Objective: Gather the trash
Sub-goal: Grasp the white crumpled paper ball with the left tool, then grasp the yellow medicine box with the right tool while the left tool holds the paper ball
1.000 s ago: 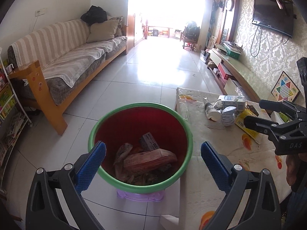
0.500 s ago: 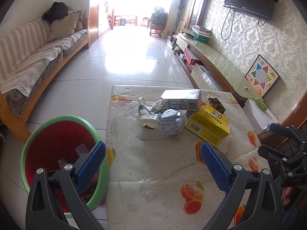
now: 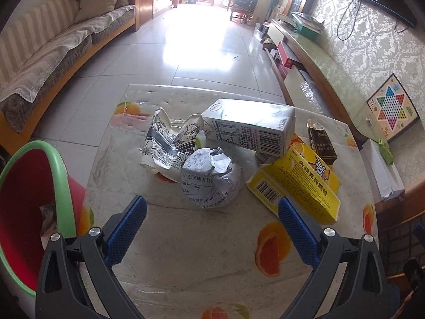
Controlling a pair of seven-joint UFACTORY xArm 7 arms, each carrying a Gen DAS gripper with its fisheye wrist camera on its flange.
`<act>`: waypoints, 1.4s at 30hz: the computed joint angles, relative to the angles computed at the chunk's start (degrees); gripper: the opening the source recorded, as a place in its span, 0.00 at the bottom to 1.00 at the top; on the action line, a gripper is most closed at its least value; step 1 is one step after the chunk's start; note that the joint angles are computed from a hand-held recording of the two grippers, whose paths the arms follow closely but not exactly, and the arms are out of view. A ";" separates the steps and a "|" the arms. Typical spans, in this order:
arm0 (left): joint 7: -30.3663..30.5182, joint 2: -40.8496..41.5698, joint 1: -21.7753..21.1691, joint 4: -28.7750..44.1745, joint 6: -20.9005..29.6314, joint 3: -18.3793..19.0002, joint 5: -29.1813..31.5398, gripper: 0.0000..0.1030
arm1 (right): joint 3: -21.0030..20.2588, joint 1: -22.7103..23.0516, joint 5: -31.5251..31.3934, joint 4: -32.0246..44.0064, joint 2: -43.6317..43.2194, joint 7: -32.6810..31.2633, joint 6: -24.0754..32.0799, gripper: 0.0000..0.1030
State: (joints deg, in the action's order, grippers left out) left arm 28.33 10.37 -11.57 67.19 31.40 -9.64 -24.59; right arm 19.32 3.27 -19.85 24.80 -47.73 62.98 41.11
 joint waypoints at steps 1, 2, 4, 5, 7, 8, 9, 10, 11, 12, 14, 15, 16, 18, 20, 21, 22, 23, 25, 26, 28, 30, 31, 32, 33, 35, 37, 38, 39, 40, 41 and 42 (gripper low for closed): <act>-2.77 1.06 -0.65 0.78 -0.26 0.37 1.27 0.92 | -0.46 0.18 0.18 -0.67 -0.56 -0.14 0.09 0.96; -5.12 1.95 -1.12 1.39 -0.60 0.54 2.15 0.92 | -0.91 0.32 0.41 -1.29 -1.12 -0.30 0.14 0.96; -10.01 3.64 -2.10 2.65 -1.17 0.91 4.52 0.92 | -1.63 0.36 0.77 -2.59 -2.28 -0.58 -0.08 0.96; -12.41 4.44 -2.46 3.31 -1.16 1.10 5.67 0.92 | -1.90 0.42 1.00 -3.22 -2.77 -0.76 -0.22 0.96; -17.23 6.06 -3.21 4.66 -1.35 1.56 8.16 0.91 | -2.39 0.39 1.44 -4.18 -3.36 -1.24 -0.61 0.96; -19.52 6.88 -3.51 5.39 -1.19 1.77 9.36 0.91 | -2.62 0.37 1.65 -4.65 -3.64 -1.54 -0.78 0.96; -21.74 7.70 -3.83 6.13 -1.05 1.99 10.57 0.90 | -2.77 0.41 1.91 -5.22 -4.05 -1.73 -0.96 0.96; -23.84 8.46 -4.18 6.90 -0.79 2.19 11.84 0.88 | -2.86 0.36 2.16 -5.62 -4.31 -1.87 -1.18 0.96; -25.72 9.18 -4.43 7.57 -0.44 2.31 12.90 0.86 | -2.85 0.25 2.36 -5.93 -4.34 -1.91 -1.49 0.96; -27.69 9.78 -4.71 8.09 -0.20 2.52 13.95 0.85 | -2.85 0.24 2.61 -6.24 -4.46 -1.97 -1.71 0.96; -30.81 10.47 -5.04 8.42 -0.64 2.75 15.68 0.84 | -2.83 0.20 3.01 -6.71 -4.65 -2.11 -2.02 0.96; -31.84 10.73 -5.13 8.57 -0.70 2.83 16.62 0.82 | -2.82 0.19 3.20 -6.96 -4.75 -2.13 -2.26 0.96; -32.72 10.99 -5.10 8.69 -0.65 2.74 17.12 0.76 | -2.83 0.18 3.38 -7.23 -4.86 -2.17 -2.44 0.96; -32.27 11.40 -3.93 8.92 -0.35 1.54 15.97 0.66 | -2.90 0.14 3.72 -7.62 -4.84 -2.26 -2.90 0.96; -31.96 10.95 -3.90 8.36 -0.76 1.27 16.57 0.53 | -2.82 0.09 3.98 -7.96 -4.75 -2.24 -3.36 0.96; -31.33 10.57 -3.54 7.98 -0.79 0.88 16.21 0.49 | -2.75 0.00 4.02 -8.06 -4.61 -2.22 -3.67 0.96; -30.57 10.14 -3.11 7.73 -0.63 0.48 15.64 0.47 | -2.69 -0.11 4.04 -8.13 -4.37 -2.20 -4.04 0.96; -29.77 9.62 -2.81 7.20 -0.75 0.18 15.18 0.45 | -2.70 -0.23 4.07 -8.13 -3.96 -2.21 -4.55 0.96; -28.05 8.49 -2.19 6.29 -0.82 -0.27 14.09 0.44 | -2.64 -0.67 3.86 -7.72 -2.77 -2.39 -5.73 0.96; -26.79 7.87 -1.67 5.70 -0.77 -0.61 13.11 0.44 | -2.47 -1.01 3.56 -7.31 -1.95 -2.52 -6.40 0.96; -23.98 6.43 -0.65 4.30 -0.61 -1.21 10.77 0.44 | -2.31 -1.84 2.85 -6.22 -0.06 -2.97 -7.82 0.96; -20.43 4.63 0.28 2.56 -0.77 -1.60 8.43 0.44 | -2.02 -2.88 1.94 -4.84 2.25 -3.29 -9.51 0.96; -18.24 3.64 0.73 1.64 -0.91 -1.78 7.15 0.43 | -1.71 -3.59 1.23 -3.97 3.53 -3.44 -10.30 0.96; -15.68 2.33 1.26 0.31 -1.22 -1.87 5.71 0.43 | -1.38 -4.39 0.36 -3.10 4.83 -3.58 -11.24 0.96; -13.67 1.13 1.45 -0.75 -1.45 -1.80 4.64 0.43 | -1.05 -5.17 -0.55 -2.03 6.38 -3.79 -12.12 0.96; -9.67 -1.29 1.87 -2.72 -1.58 -1.39 2.13 0.43 | -0.71 -6.26 -2.26 0.06 9.47 -4.52 -13.97 0.96; -5.33 -3.43 2.43 -4.12 -0.90 -0.61 -0.75 0.43 | 0.24 -7.75 -4.86 2.59 13.09 -5.23 -15.74 0.96; -3.51 -4.48 2.46 -4.85 -0.74 -0.17 -1.80 0.43 | 0.79 -8.46 -6.35 3.97 15.01 -5.55 -16.32 0.96; -1.57 -5.48 2.50 -5.52 -0.55 0.30 -2.83 0.43 | 1.44 -9.20 -8.05 5.44 16.94 -5.73 -16.59 0.96; 0.39 -6.52 2.45 -6.27 -0.44 0.73 -3.83 0.43 | 2.04 -9.74 -9.77 6.86 18.85 -5.69 -16.77 0.96; 2.99 -7.58 2.56 -7.03 -0.23 1.28 -5.18 0.43 | 2.34 -10.04 -11.54 8.18 20.77 -5.79 -16.98 0.96; 4.97 -8.58 2.44 -7.78 -0.26 1.76 -6.15 0.43 | 2.53 -10.17 -13.33 9.46 22.62 -5.80 -16.93 0.96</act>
State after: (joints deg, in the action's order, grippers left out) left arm 33.29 1.78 -9.12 59.41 31.14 -7.88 -30.74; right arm 21.85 -6.90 -33.18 34.26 -25.11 57.18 24.19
